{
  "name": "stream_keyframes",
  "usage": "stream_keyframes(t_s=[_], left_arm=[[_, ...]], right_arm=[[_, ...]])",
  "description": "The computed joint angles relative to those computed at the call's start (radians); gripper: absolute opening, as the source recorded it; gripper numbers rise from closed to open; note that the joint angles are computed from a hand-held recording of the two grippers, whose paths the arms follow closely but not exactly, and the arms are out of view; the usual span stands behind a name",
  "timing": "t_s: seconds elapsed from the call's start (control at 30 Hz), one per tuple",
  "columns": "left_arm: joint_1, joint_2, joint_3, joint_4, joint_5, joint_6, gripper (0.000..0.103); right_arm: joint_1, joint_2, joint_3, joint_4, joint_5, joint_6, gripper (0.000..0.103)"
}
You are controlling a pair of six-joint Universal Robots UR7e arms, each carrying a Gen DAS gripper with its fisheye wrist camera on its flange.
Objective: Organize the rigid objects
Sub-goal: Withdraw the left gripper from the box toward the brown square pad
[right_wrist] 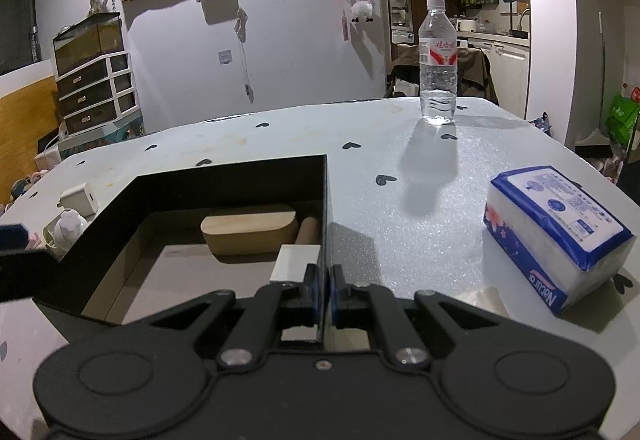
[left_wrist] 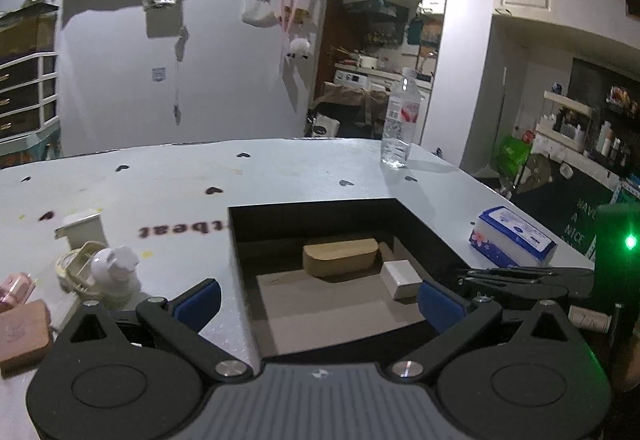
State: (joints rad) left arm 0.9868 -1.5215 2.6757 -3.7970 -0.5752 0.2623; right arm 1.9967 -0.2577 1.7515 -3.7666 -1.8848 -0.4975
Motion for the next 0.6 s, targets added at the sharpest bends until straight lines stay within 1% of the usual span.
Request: stream_keyframes(t_s=[0.1,0.27,0.37,0.47,0.6], left_arm=[[-0.017,-0.004,0.032,-0.072,0.014,0.023,0.103],[-0.04,0.005,0.081,-0.207,0.08,0.068,0.103],[-0.024,-0.02,0.098,-0.218,0.112,0.051,0.103],[0.007,-0.03,0.105,-0.253,0.146,0.051,0.103],[0.065,-0.051,0.091,-0.293,0.181,0.101,0.103]], right_arm=[[0.0,0.0,0.0,0.001,0.0,0.0,0.006],[0.001,0.0,0.0,0.001,-0.002,-0.001,0.006],[0.003,-0.002,0.001,0.002,-0.005,-0.007,0.006],[0.003,-0.002,0.0,0.002,-0.006,-0.008,0.006],[0.003,-0.002,0.001,0.002,-0.006,-0.009,0.006]])
